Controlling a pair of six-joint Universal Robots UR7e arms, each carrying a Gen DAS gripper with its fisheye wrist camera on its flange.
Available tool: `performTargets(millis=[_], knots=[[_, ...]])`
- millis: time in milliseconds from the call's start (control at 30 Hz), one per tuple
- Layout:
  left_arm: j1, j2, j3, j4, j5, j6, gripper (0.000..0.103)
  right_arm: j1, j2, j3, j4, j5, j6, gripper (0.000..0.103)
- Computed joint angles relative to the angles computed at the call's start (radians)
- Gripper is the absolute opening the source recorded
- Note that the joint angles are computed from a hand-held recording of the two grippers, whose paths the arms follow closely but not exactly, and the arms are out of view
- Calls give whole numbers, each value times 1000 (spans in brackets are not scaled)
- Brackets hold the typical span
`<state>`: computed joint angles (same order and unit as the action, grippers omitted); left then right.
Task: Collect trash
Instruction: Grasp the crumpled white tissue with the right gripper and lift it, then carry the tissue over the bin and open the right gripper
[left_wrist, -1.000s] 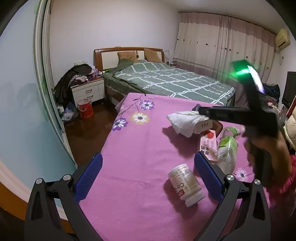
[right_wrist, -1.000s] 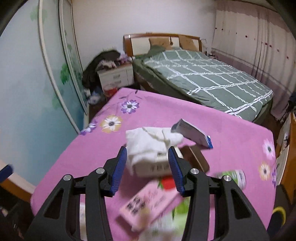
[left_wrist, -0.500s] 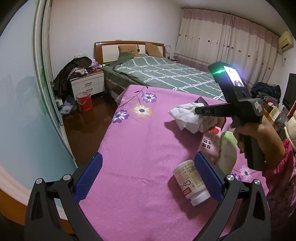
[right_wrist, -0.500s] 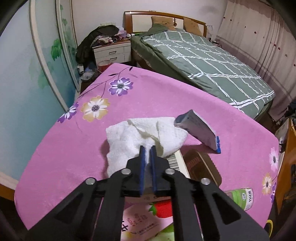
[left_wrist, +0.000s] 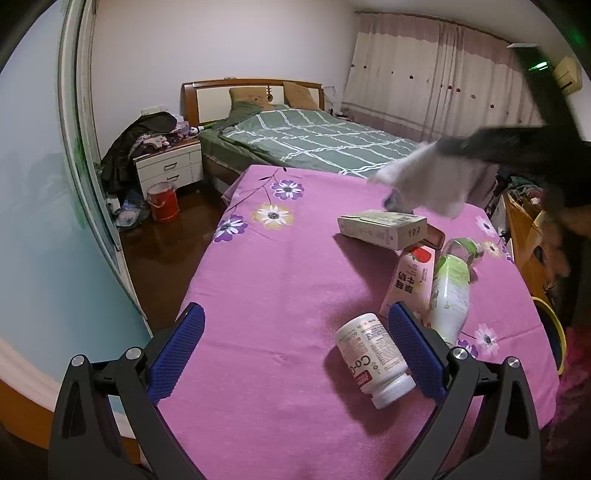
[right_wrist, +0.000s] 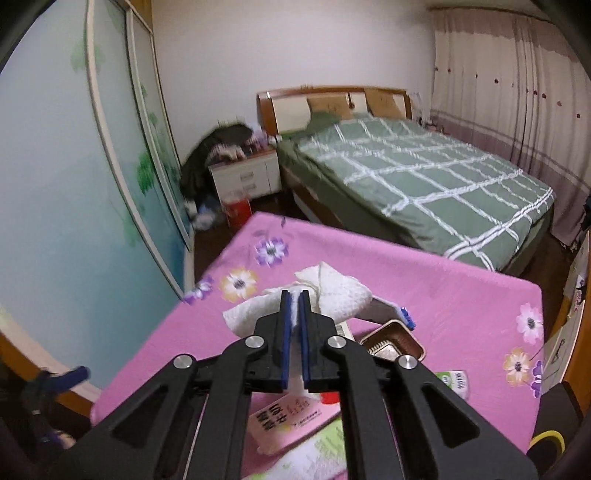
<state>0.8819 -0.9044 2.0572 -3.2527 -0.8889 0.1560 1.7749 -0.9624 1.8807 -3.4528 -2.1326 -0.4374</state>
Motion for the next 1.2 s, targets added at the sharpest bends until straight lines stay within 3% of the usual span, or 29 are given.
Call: performTargets(millis=[200, 367, 633, 767, 1000, 1200], knots=[[-9, 5, 8, -12, -2, 5, 98, 36, -109, 121, -95, 36, -15, 5], [-18, 6, 13, -11, -8, 5, 98, 57, -202, 242, -190, 14, -24, 5], [-31, 30, 6, 3, -23, -1, 98, 62, -352, 440, -388, -127, -28, 5], [-45, 50, 1, 6, -30, 1, 98, 48, -419, 537, -500, -237, -44, 5], [-70, 66, 6, 3, -32, 8, 98, -116, -539, 681, -565, -303, 5, 6], [-88, 75, 10, 13, -29, 8, 98, -351, -617, 738, -533, -223, 57, 6]])
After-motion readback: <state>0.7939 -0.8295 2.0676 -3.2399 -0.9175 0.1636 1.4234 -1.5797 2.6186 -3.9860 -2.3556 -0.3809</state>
